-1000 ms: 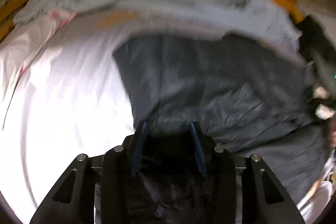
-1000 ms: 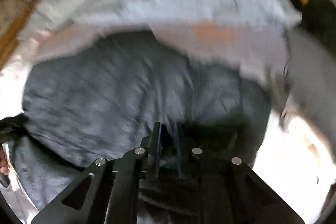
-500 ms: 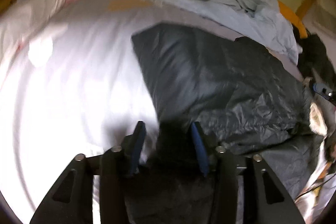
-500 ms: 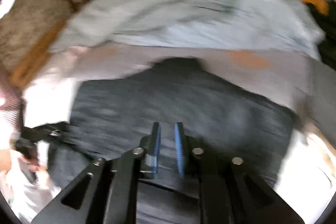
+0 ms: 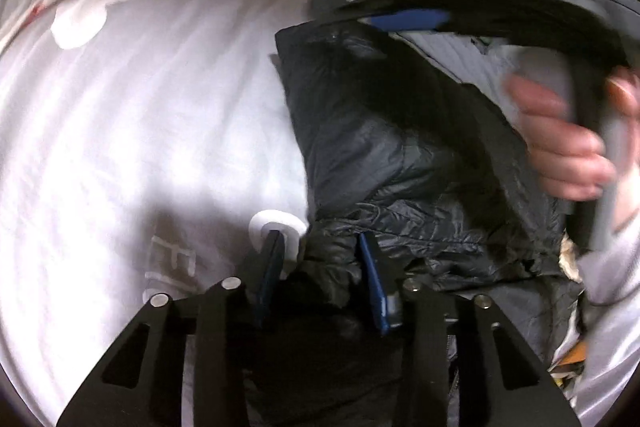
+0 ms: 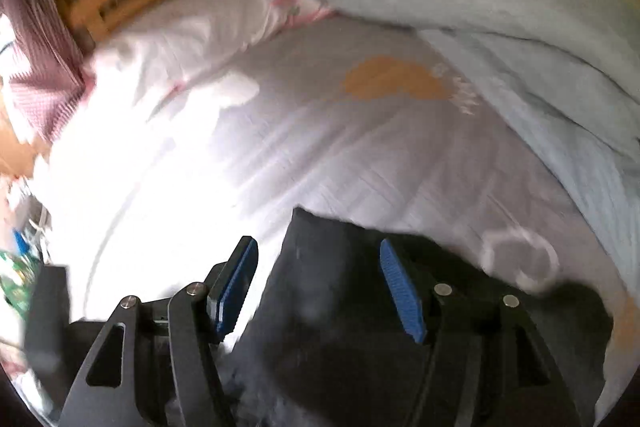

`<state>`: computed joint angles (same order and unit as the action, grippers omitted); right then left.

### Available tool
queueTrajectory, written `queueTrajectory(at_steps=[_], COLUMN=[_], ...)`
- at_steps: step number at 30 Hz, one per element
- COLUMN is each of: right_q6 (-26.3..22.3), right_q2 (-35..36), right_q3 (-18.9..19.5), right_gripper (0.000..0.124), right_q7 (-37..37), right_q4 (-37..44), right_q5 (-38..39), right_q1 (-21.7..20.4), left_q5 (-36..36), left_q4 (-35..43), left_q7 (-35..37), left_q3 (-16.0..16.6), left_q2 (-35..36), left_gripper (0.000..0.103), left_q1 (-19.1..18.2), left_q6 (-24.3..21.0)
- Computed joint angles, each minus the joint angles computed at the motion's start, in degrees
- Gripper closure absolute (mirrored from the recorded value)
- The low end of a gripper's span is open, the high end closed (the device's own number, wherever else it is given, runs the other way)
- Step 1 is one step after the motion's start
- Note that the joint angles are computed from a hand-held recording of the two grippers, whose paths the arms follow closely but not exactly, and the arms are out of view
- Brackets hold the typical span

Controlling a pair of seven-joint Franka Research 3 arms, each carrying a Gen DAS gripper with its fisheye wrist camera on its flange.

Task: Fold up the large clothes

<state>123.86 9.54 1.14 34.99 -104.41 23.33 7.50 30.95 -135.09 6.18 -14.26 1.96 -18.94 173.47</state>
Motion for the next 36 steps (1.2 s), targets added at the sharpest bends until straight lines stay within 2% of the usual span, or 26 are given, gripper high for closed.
queueTrajectory(at_steps=[1,2,3,4,5,6,7,10,12,16,18,19,20,21,22,25,26,27,28,30,32,33,35,36], right_q6=[-3.69,-4.86,-4.0,-1.89,-0.91,1.18,3.5,9.4,12.99,14.53,19.1,22.02,25.26,28.0,28.88,28.27,28.3,27.86,26.54,21.06,19.65,20.83,26.76,28.81], right_q2=[2.67,4.62,5.36,5.42,5.48,5.09,4.5,2.9,2.6,3.94,2.68,1.6,0.08,-1.75,-3.55,-10.67,-12.98,-16.35,-18.05,-19.38,-19.2,-19.08,-18.32,-17.25], right_q3=[-0.21,-0.31,-0.36,-0.32,-0.17,-0.13,-0.09,0.16,0.39,0.53,0.19,-0.16,-0.3,-0.24,-0.06,-2.14,-3.68,-7.21,-8.74,-12.47,-14.21,-14.3,-14.01,-14.33], right_gripper=[0.058,0.058,0.061,0.077,0.086,0.107,0.116,0.119,0.119,0.119,0.115,0.098,0.086,0.061,0.049,0.049,0.049,0.048,0.041,0.04,0.04,0.04,0.04,0.04], right_q7=[2.13,4.95,6.66,7.2,6.77,6.82,7.42,8.64,8.7,10.29,11.07,11.49,11.28,9.65,6.19,-9.16,-14.89,-21.53,-24.15,-22.57,-20.51,-19.87,-19.39,-19.88], right_q4=[2.79,4.59,4.96,4.27,3.99,3.04,1.76,-1.29,-2.51,-1.7,-3.68,-5.07,-6.91,-8.74,-10.05,-15.09,-16.93,-19.59,-20.96,-21.63,-21.79,-22.15,-23.41,-23.29], right_q5=[-0.94,-1.49,-1.6,-1.8,-2.4,-3.11,-3.47,-1.46,-1.12,-0.99,-2.15,-3.17,-2.63,-0.06,3.93,15.82,20.37,27.23,30.19,27.14,23.01,20.84,16.68,15.82], right_q1=[-0.02,0.22,0.33,0.44,0.52,0.77,1.04,0.84,0.99,1.08,1.37,1.46,1.06,-0.02,-1.4,-4.88,-5.43,-5.8,-7.67,-11.24,-14.5,-15.68,-17.46,-18.09], left_q5=[-1.39,-1.97,-3.07,-3.57,-3.47,-2.65,-1.89,-3.66,-1.37,-0.85,-2.25,-0.68,1.94,5.81,9.93,22.44,25.8,29.88,33.45,36.88,36.0,34.97,37.29,36.1], left_q4=[-0.6,-1.27,-1.48,-1.36,-1.11,-0.79,-0.44,-0.49,1.01,2.52,1.67,1.82,1.61,2.07,3.19,6.4,6.9,7.05,7.28,8.19,10.14,11.3,12.33,12.76], left_q7=[0.53,0.53,1.06,1.6,1.71,1.08,0.5,1.28,-0.42,-0.76,0.89,-0.69,-3.11,-6.48,-9.38,-14.12,-15.79,-18.33,-20.54,-21.9,-19.31,-17.62,-19.59,-19.11], left_q3=[-0.07,0.01,-0.13,-0.26,-0.32,-0.33,-0.35,-0.74,-0.91,-1.03,-1.0,-0.86,-0.64,-0.69,-1.26,-4.06,-4.62,-4.84,-4.77,-4.15,-3.32,-3.11,-2.26,-2.06], left_q2=[-0.14,-0.42,-0.47,-0.5,-0.55,-0.62,-0.65,-0.93,-0.15,0.65,-0.34,-0.68,-1.36,-2.13,-3.0,-5.35,-5.7,-6.01,-5.91,-4.95,-2.72,-1.45,0.35,1.23], left_gripper=[0.067,0.069,0.07,0.076,0.08,0.081,0.082,0.083,0.083,0.084,0.084,0.083,0.082,0.079,0.074,0.066,0.064,0.064,0.064,0.064,0.064,0.064,0.064,0.064], left_q1=[0.19,0.33,0.4,0.36,0.25,0.09,-0.02,-0.13,-0.55,-1.29,-1.1,-1.15,-1.07,-1.01,-1.15,-1.83,-1.95,-1.81,-1.52,-0.97,-0.68,-0.84,-1.1,-1.4], left_q6=[1.06,1.94,2.25,1.87,1.12,0.27,-0.54,-1.56,-3.46,-5.75,-5.71,-5.81,-5.71,-7.19,-10.88,-22.88,-24.28,-23.6,-21.81,-17.91,-15.29,-15.62,-15.51,-15.95])
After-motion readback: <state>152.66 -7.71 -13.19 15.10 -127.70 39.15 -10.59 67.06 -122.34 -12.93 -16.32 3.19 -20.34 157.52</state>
